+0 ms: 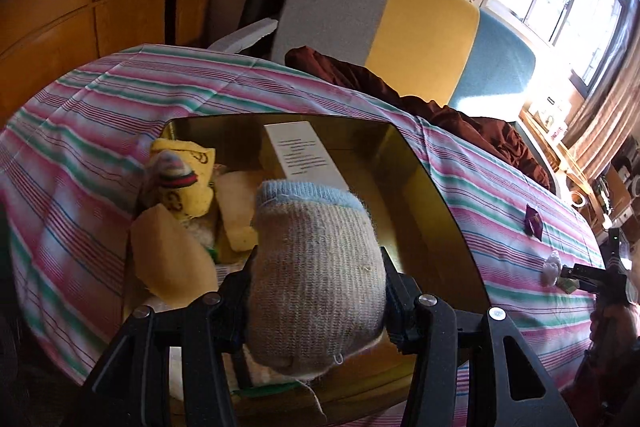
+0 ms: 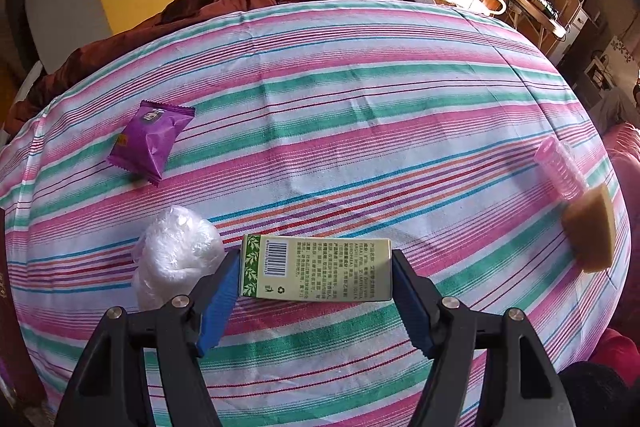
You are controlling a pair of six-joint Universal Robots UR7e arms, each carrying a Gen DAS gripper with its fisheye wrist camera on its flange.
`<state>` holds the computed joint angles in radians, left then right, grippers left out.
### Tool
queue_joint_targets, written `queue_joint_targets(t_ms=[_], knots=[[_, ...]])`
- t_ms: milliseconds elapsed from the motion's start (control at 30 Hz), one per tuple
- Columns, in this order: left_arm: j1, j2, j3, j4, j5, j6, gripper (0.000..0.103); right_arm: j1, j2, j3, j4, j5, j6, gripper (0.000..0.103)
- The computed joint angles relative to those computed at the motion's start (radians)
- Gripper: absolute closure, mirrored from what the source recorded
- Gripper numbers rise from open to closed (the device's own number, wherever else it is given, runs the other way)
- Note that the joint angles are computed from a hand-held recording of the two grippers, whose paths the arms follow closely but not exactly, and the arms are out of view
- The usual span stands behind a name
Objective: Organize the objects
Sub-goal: 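Carry the cream sock ball into the gold tray and open the left gripper, then carry the green printed box into the gold tray and open the right gripper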
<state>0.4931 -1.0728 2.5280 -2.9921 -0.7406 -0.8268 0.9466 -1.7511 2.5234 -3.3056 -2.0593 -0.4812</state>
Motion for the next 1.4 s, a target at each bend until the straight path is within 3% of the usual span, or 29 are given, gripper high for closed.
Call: queue_joint_targets(t_ms=[333,433,867,1133,1400], knots=[[0.054,0.093,-0.062,0.072,0.058,0.001,0.05,0.0,0.002,-0.001,-0.004,-0.003,-0.005,0.031],[0.046,0.093,-0.064,0.106,0.086,-0.018,0.044,0.003,0.008,-0.007,-0.004,-0.007,-0.007,0.031],[-0.05,0.031,-0.029,0.171,0.163,-0.086,0.044,0.004,0.015,-0.013,-0.009,-0.009,-0.004,0.031],[-0.088,0.001,-0.009,0.208,0.162,-0.12,0.041,0.015,-0.033,0.021,-0.024,0.081,-0.027,0.031],[-0.101,-0.058,0.035,0.228,0.153,-0.166,0.041,0.094,-0.077,0.074,-0.045,0.148,-0.07,0.031]])
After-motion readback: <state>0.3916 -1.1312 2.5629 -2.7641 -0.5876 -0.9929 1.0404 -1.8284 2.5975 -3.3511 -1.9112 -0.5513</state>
